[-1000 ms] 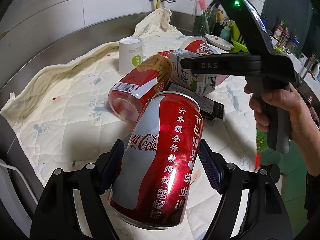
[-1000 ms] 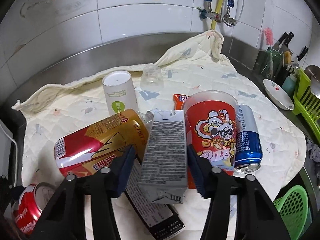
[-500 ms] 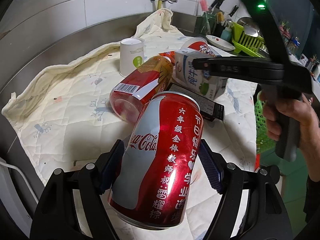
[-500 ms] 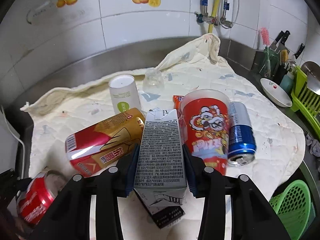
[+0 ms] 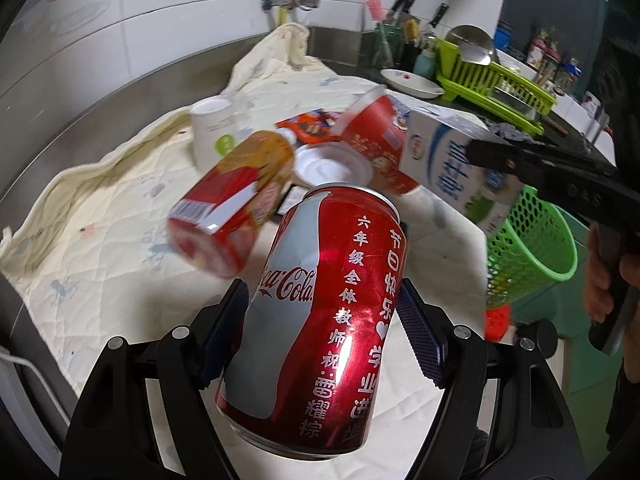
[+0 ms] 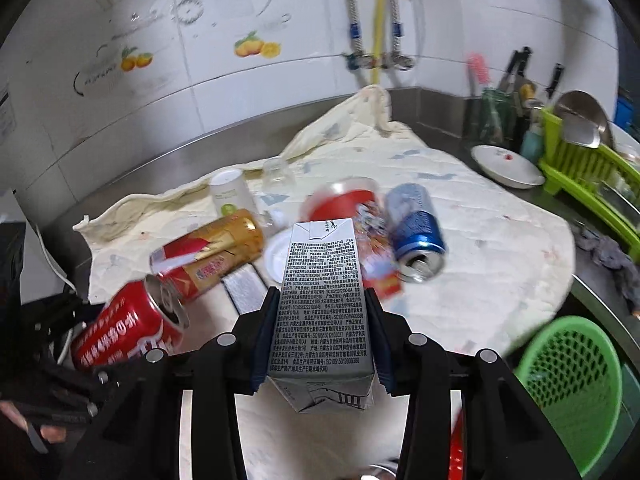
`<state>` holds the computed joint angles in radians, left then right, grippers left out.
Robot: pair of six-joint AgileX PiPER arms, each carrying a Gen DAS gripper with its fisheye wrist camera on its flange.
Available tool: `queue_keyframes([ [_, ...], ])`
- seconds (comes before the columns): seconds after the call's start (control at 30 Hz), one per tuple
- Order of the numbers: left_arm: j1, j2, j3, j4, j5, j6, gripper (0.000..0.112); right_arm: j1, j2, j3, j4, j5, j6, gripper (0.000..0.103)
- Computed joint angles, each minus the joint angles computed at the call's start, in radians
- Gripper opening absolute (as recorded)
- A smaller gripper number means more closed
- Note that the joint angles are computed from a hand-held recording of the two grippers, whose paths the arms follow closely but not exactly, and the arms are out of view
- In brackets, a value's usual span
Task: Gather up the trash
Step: 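Drop the carton into the green basket with the right tool while the left drops the can in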
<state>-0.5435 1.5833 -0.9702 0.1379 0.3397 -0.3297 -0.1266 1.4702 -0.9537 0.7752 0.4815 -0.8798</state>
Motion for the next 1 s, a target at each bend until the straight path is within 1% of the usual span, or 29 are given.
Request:
queue_keyframes([
  [0.1,-0.032,0.022,-0.035,-0.009,0.011,0.014,0.074,-0.115,-0.045,0.051,0.041,0.011,-0.082,0.041],
  [0.23,-0.082,0.069,-0.102,-0.013,0.027,0.018,0.074,-0.292,-0.048,0.078,0.045,0.006,-0.154,0.041],
  [0.37,-0.123,0.119,-0.172,-0.048,0.044,0.053,0.074,-0.454,0.010,0.068,0.036,-0.028,-0.214,0.041],
  [0.47,-0.149,0.165,-0.240,-0.080,0.068,0.085,0.074,-0.559,0.096,0.027,0.017,-0.032,-0.226,0.041],
  [0.63,-0.188,0.252,-0.382,-0.146,0.120,0.137,0.074,-0.640,0.241,-0.028,-0.027,-0.096,-0.220,0.041],
  [0.73,-0.211,0.314,-0.484,-0.188,0.153,0.170,0.074,-0.668,0.292,-0.045,-0.018,-0.124,-0.236,0.042],
  [0.8,-0.236,0.369,-0.571,-0.196,0.182,0.178,0.074,-0.687,0.308,-0.049,0.017,-0.127,-0.272,0.042],
  [0.87,-0.260,0.427,-0.662,-0.198,0.214,0.181,0.074,-0.713,0.319,-0.067,0.040,-0.103,-0.291,0.043],
  [1.0,-0.302,0.578,-0.903,-0.236,0.305,0.206,0.074,-0.770,0.285,-0.048,0.147,-0.066,-0.404,0.053],
])
